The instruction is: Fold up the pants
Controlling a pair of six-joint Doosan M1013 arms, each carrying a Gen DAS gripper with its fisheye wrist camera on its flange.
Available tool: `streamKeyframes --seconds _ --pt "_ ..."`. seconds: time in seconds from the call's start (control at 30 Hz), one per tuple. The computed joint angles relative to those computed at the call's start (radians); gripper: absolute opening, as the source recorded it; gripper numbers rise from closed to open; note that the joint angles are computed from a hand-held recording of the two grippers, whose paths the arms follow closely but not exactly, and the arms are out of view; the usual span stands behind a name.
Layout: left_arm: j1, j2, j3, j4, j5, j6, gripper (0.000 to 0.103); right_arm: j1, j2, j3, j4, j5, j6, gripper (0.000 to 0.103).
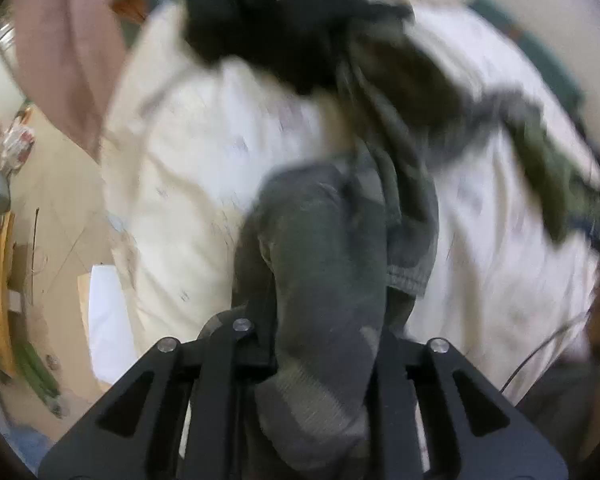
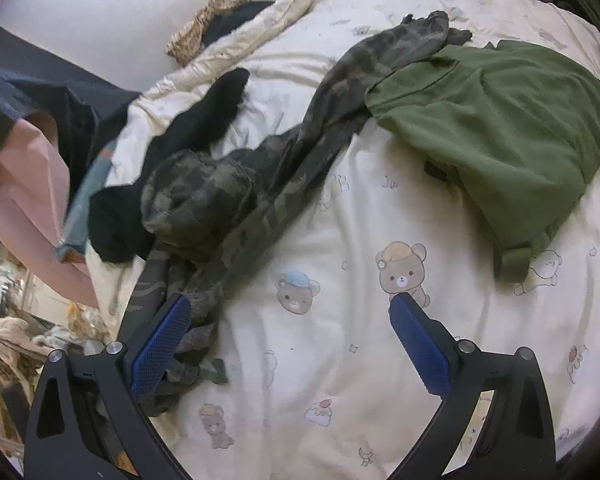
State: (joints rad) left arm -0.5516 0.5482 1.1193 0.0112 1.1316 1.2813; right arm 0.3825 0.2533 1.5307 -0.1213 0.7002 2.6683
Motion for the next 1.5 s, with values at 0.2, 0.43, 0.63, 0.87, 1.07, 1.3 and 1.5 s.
streamKeyframes --seconds 0.2,0.43,0.63,0.87,1.07,1.3,1.5 --pt "-0.022 -0.002 0.026 -0.044 -0.019 0.127 0.074 -0.068 0.071 -0.088 0.125 0.036 -0.129 0.100" --pt "0.007 -0.033 0.071 -0.214 -0.079 0.216 0.094 -0.125 0.216 -0.262 0.075 0.106 -0.111 0.087" --pt "0.047 -0.063 0.104 -0.159 -0.182 0.061 0.099 -0.144 0.363 -0.426 0.020 0.288 -0.084 0.075" --pt "0.072 -0.033 0.087 -0.194 -0.148 -0.018 0.099 -0.159 0.462 -0.546 0.005 0.388 -0.126 0.029" --pt "0.066 -0.038 0.090 -0.223 -0.166 0.016 0.099 -0.079 0.456 -0.611 -0.215 0.286 -0.352 0.016" --pt "0.073 -0.063 0.100 -0.218 -0.218 -0.020 0.099 0.061 0.371 -0.614 -0.356 0.219 -0.385 0.015" --pt "0.088 -0.080 0.122 -0.218 -0.231 -0.076 0.099 0.147 0.215 -0.356 -0.311 0.224 -0.197 0.015"
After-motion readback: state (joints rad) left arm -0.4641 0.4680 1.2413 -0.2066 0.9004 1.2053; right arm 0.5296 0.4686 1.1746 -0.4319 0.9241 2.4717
